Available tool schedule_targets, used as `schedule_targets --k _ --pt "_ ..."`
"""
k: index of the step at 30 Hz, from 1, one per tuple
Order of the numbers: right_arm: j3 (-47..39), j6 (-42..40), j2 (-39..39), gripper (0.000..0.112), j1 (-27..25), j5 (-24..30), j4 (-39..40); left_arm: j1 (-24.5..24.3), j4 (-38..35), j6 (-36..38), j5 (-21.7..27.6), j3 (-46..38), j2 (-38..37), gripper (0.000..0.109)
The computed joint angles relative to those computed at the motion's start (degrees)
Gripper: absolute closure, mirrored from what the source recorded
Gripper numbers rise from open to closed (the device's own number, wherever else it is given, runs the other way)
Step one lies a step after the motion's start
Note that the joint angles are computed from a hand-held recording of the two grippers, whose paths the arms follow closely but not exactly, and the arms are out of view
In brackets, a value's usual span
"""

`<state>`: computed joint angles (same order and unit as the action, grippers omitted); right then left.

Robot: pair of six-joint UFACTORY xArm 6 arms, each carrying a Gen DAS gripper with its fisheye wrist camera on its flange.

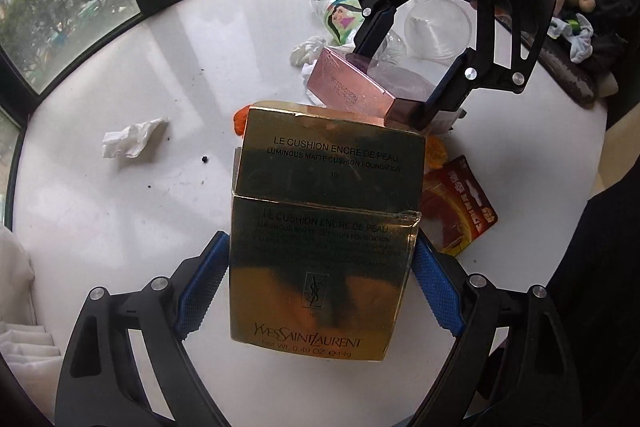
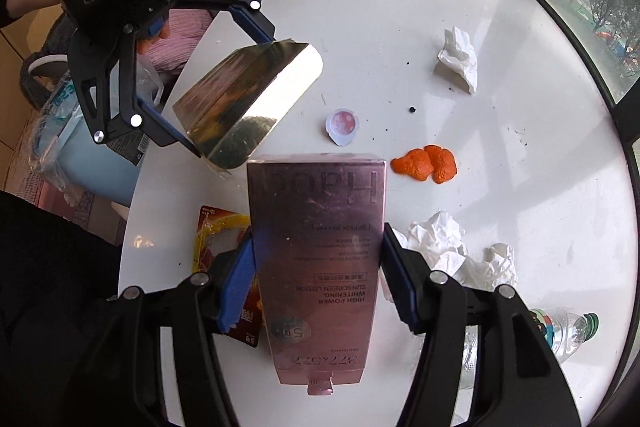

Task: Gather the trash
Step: 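Carry both boxes over the bin and open both grippers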

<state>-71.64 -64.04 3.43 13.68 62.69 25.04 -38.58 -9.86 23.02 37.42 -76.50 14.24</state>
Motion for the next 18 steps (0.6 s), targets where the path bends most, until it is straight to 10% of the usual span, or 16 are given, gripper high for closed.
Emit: schedule_targets --k 18 --pt "1.07 7.0 -7.37 0.055 3.05 -3.39 7.66 -0.94 13.04 -22.02 -4.7 15.19 -18.54 0.024"
